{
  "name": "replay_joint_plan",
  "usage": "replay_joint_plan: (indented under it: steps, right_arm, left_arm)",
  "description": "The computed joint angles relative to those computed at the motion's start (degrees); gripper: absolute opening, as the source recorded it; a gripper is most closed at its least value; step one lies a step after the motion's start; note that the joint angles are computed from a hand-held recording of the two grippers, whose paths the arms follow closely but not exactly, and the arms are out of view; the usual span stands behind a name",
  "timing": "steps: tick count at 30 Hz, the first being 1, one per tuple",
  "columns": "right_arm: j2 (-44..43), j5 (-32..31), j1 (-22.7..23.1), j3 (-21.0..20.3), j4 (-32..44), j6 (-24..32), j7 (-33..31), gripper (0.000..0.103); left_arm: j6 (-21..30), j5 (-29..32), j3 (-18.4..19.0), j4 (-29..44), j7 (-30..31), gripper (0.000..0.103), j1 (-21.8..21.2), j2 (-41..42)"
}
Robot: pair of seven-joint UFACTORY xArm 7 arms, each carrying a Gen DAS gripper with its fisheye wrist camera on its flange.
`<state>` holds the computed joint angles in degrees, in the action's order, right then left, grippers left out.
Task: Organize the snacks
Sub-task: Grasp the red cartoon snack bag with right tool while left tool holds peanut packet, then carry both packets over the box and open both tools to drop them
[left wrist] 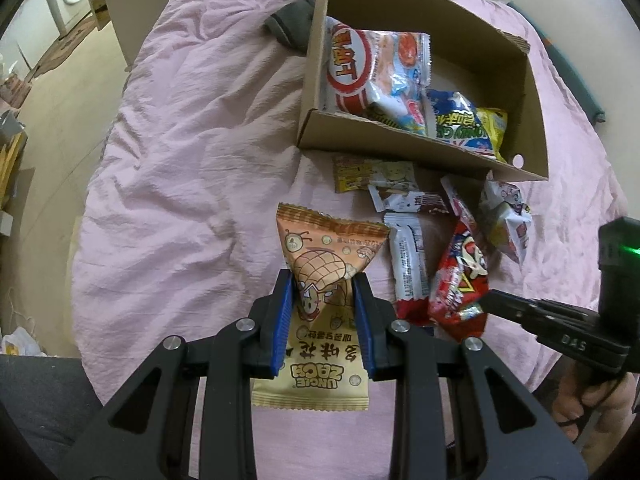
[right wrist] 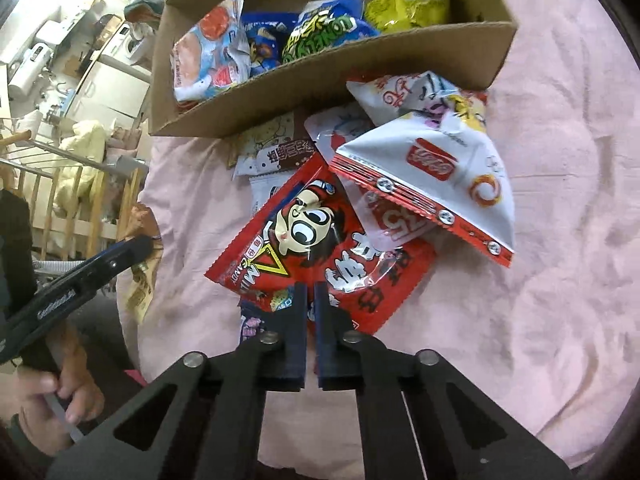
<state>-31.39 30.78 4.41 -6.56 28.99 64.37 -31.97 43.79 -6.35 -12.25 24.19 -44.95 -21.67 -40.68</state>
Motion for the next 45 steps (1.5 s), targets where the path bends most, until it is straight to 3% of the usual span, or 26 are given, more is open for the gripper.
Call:
replay_joint_plan:
  steps: [7,10,13,15,19,20,21,23,30,35,37,39,40,45]
  right_arm:
    - [-4.06,-0.23,-0.87,-1.25,-0.99,2.54,-0.08,0.001]
    - [-9.05,-3.59,-1.98,-0.80,-2.15,4.80,0.42,0.001]
    - [-11.60,-7.83,-2.86,1.34,-3.73,2.90,2.13,0.001]
    - [-8.96,-7.72,-2.22,-0.07,-2.92,4.68,2.76,0.004]
    - [-9.01,-8.14,-2.03,1.31,-2.82,2.97,5.76,0.008]
    - [-8.84,-8.74,-2.13,1.92,-2.71,2.26,6.99,0.022]
    - [-8.21,-9.02,-2.08,2.01,-2.48,1.93,7.90,0.061]
    - [-7.05,-8.75,-2.31,1.88,-2.32,0.89,10.39,0.101]
    - [0.02,-7.14,-2.41,1.95,-3.01,-0.60,18.39,0.101]
    - [1.69,-8.12,0.79,5.14,-5.82,-7.84,18.81,0.102]
    - [0.98,-9.81,1.74,6.13,-6.78,-9.87,18.87,0.096]
    - [-1.87,-11.84,2.46,6.43,-7.77,-10.38,18.70,0.059]
    - [-3.40,-12.06,2.83,5.86,-8.05,-9.75,18.34,0.053]
    - [-10.75,-10.87,3.75,2.33,-8.50,-6.23,15.46,0.048]
  left_arm:
    - [0.26,0.99,-0.33,-0.32,-0.76,0.025,0.47,-0.67]
    - [0.42,0.83,-0.05,-0.48,-0.80,0.025,0.43,-0.94]
    - [0.15,0.42,0.11,-0.35,-0.79,0.025,0.26,-0.78]
    - [-0.15,0.41,0.01,-0.08,-0.68,0.025,0.16,-0.57]
    - [-0.20,0.64,-0.26,-0.06,-0.86,0.025,0.17,-0.99]
    - [-0.24,0.53,-0.13,-0.17,-0.85,0.025,0.13,-1.14]
    - [-0.29,0.39,0.03,-0.25,-0.81,0.025,0.10,-1.21]
    - [-0.29,0.18,0.27,-0.37,-0.71,0.025,0.11,-1.28]
    - [-0.91,-0.44,0.46,-0.50,-0.43,0.025,-0.01,-1.82]
    - [-1.14,-0.36,0.16,-0.24,-0.08,0.025,-0.23,-1.76]
    - [-1.02,-0.31,0.12,-0.31,-0.10,0.025,-0.22,-1.80]
    - [-0.90,-0.42,0.25,-0.48,-0.12,0.025,-0.21,-1.99]
    - [-0.83,-0.52,0.34,-0.63,-0.16,0.025,-0.22,-2.22]
    - [-1.12,-0.78,0.42,-0.71,-0.30,0.025,-0.10,-2.64]
